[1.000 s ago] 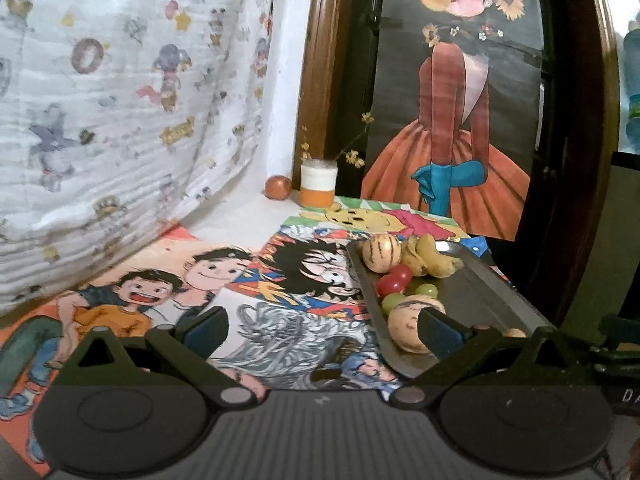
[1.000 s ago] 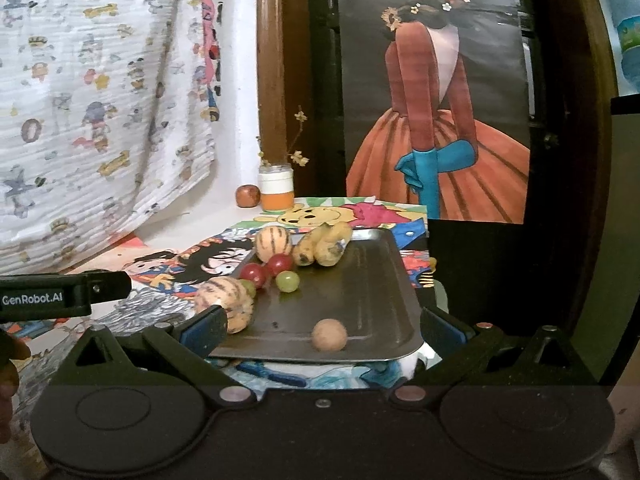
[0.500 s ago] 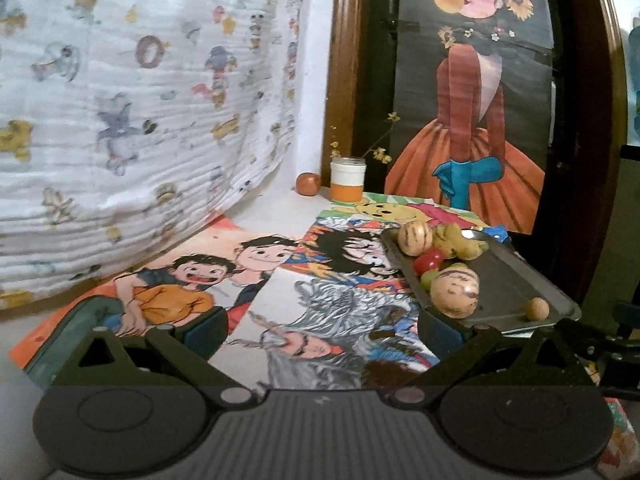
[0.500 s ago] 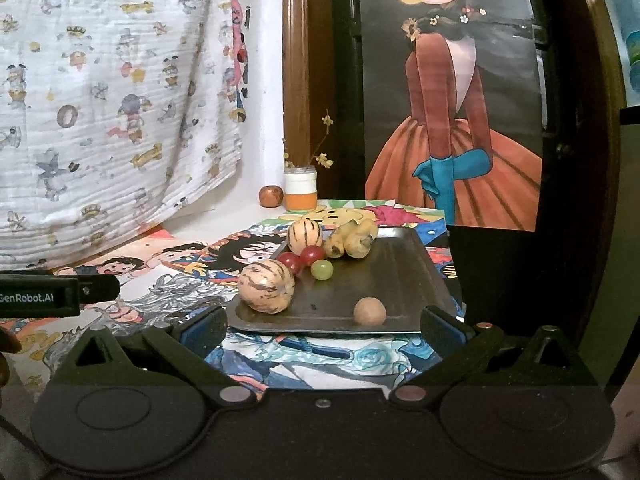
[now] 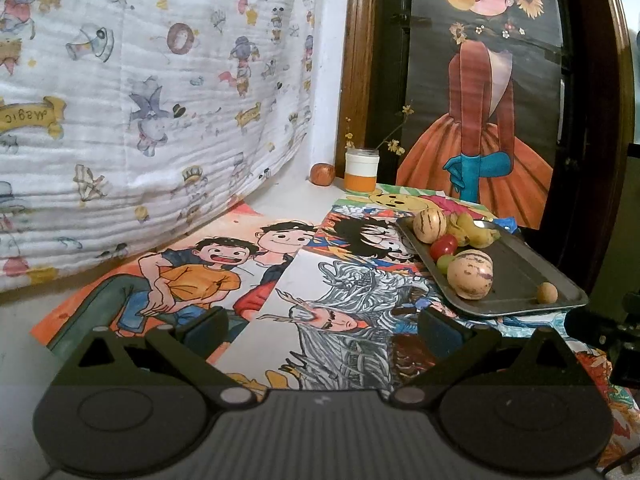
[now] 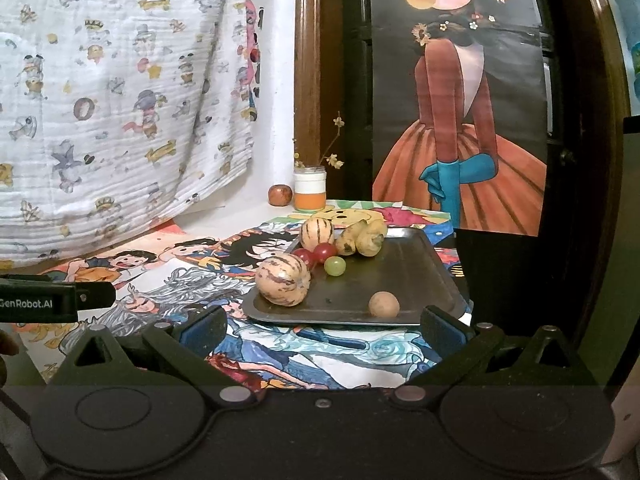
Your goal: Organize fruits
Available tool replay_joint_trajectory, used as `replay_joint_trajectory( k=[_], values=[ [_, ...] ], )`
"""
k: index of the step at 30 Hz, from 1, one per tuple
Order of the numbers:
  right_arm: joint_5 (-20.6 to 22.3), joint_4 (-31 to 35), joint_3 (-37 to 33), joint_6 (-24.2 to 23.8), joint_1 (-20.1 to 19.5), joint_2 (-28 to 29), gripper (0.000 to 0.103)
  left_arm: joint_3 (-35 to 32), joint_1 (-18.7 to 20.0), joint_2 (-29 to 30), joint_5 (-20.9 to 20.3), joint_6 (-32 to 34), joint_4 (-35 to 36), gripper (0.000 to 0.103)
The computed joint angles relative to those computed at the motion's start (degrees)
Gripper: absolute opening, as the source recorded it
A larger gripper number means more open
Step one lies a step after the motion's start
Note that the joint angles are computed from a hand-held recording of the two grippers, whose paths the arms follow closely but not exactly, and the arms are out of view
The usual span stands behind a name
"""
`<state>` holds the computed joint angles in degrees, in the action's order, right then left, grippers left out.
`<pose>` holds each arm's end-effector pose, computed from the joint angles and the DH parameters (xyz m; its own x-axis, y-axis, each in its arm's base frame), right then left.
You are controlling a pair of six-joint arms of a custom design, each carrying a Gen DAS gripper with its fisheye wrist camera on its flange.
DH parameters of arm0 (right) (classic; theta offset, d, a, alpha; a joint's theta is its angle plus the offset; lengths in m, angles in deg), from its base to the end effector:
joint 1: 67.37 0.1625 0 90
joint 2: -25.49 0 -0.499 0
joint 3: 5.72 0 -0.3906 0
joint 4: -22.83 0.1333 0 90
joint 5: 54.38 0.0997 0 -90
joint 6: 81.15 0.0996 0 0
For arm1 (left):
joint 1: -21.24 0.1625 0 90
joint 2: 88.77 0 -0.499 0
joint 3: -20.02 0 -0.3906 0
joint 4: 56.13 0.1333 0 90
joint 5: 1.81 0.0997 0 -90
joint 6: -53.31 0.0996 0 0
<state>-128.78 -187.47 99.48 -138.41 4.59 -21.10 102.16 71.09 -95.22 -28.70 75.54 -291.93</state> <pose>-0.0578 -0.6943 0.2338 -0.6585 -0.3397 0.6716 -0.7526 0.3054 -0.5834 -0.2614 -0.6543 -0.0815 -0.7376 -0.2251 -0.6366 0.5384 0.3729 -0.7557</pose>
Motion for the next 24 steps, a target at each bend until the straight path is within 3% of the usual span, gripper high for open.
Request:
replay_joint_trajectory(
  k=[24],
  values=[
    [-0.87,1.32,-0.12,-0.13,-0.01,-0.06,0.102,0.26,0.16,-0.09,0.55,-1.68,1.01,0.103]
  ],
)
